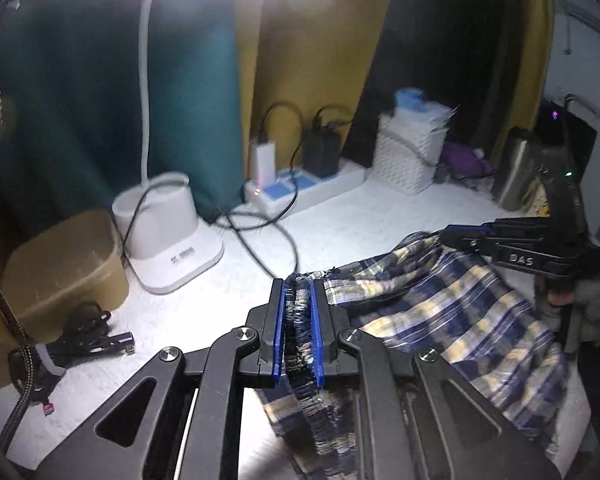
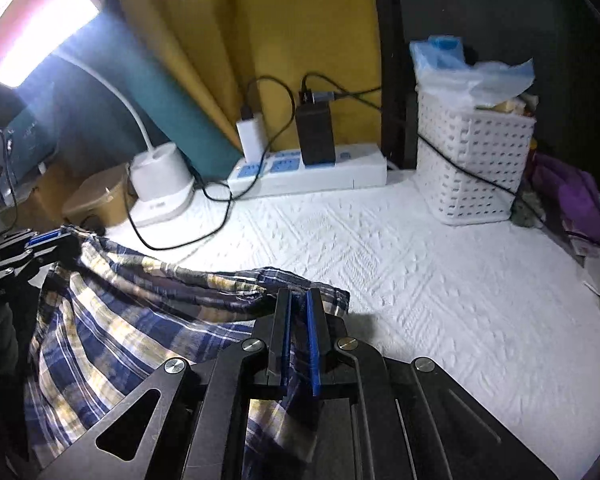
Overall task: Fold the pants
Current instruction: 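Grasp the elastic waistband with the left gripper and lift it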
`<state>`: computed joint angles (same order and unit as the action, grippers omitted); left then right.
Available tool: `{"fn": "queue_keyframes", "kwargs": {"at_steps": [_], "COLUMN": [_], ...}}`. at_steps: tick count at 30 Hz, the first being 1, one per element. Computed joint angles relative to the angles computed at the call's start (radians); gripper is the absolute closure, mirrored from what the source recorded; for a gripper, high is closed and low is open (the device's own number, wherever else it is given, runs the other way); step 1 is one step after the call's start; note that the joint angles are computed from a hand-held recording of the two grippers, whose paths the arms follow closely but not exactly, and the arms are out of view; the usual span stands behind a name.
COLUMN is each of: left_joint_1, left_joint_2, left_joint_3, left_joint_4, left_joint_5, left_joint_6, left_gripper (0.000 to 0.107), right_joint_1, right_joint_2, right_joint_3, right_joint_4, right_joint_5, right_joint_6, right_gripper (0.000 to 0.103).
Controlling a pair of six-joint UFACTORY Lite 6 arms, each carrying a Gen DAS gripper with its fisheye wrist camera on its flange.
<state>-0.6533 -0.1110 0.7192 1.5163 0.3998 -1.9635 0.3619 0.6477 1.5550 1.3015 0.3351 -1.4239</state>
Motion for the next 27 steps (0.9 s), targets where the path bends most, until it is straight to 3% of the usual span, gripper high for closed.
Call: {"fn": "queue_keyframes", "kwargs": {"at_steps": [9, 17, 19, 21, 24, 27], "left_joint_1": [0.086, 0.106, 0.100, 0.106, 0.104, 0.086], "left_joint_2": [0.144, 0.246, 0.245, 0.239, 0.239, 0.205], "left_joint_3": [0.014, 0.078, 0.079, 0.074, 0.082, 0.093], "left_joint_4": [0.173, 0.100, 0.062, 0.047, 0.001, -0.154], "left_joint_5": [-0.079, -0.073, -0.058, -0.064, -0.061, -0.033], "left_joint_6": [-0.198, -0.141, -0.113, -0.103, -0.058, 0.092], "left_gripper": [0.096, 0.094, 0.091, 0.090, 0.090, 0.090], "right_joint_1": [0.030, 0.038, 0.034, 0.027, -0.003, 0.001], "right_joint_2": [0.141, 0.201, 0.179, 0.152, 0.105, 0.020], "right_joint_3": [0.152, 0.249, 0.221, 0.189, 0.148, 0.040], "right_joint_4": [-0.250, -0.403, -0.390, -0.424, -0.423, -0.543], "right_joint_5": [-0.031, -0.024, -0.049, -0.092, -0.095, -0.207], "right_joint_6": [0.220, 0.371, 0.352, 0.388, 0.397, 0.492], "right_gripper": [0.096, 0.094, 0.083, 0.056, 0.052, 0.052]}}
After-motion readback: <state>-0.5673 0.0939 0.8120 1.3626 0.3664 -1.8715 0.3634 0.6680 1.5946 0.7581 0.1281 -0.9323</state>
